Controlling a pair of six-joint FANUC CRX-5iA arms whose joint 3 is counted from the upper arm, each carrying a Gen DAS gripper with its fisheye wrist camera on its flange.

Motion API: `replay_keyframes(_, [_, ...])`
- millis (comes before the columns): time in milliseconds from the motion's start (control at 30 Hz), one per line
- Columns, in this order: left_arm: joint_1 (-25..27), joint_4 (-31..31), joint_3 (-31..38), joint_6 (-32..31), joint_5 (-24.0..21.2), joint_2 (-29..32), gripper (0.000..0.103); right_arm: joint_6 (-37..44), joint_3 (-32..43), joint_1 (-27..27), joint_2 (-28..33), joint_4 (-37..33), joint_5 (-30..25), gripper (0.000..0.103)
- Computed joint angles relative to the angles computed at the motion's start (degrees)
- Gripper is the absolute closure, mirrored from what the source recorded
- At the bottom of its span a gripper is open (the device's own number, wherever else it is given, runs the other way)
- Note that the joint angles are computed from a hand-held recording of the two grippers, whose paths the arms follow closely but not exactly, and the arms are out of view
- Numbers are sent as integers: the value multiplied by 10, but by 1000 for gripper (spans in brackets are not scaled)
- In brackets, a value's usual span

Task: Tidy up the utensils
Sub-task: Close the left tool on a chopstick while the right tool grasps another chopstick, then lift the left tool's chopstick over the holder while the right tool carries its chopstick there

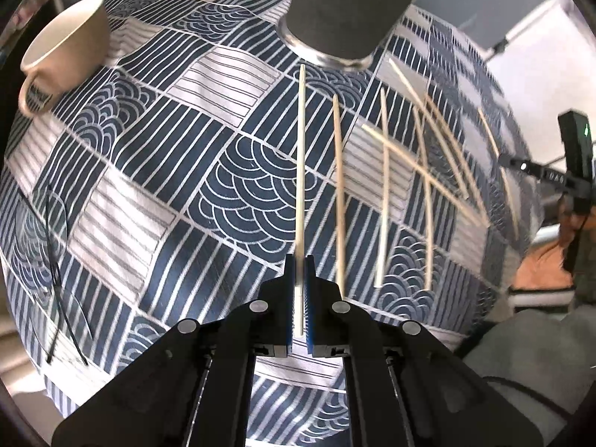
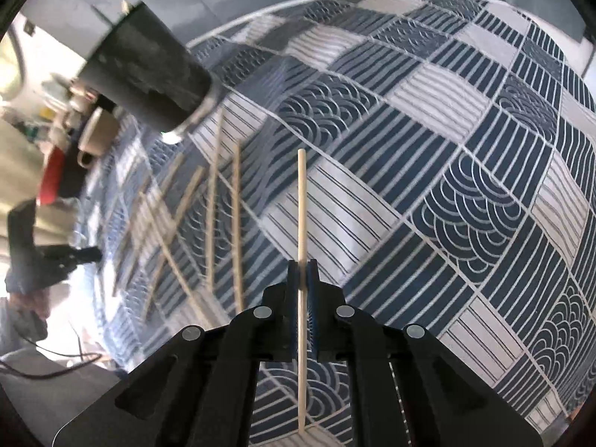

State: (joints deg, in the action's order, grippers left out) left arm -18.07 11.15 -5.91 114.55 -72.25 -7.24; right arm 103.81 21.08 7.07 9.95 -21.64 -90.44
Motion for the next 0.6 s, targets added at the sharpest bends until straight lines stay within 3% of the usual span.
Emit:
replay_keyframes(233, [-4, 9, -4, 33, 28, -31, 98, 18, 37, -16, -3, -54, -18, 98])
replay_keyframes(600, [-19, -86, 117, 66, -12, 19, 98, 31, 110, -6, 20, -95, -4, 98])
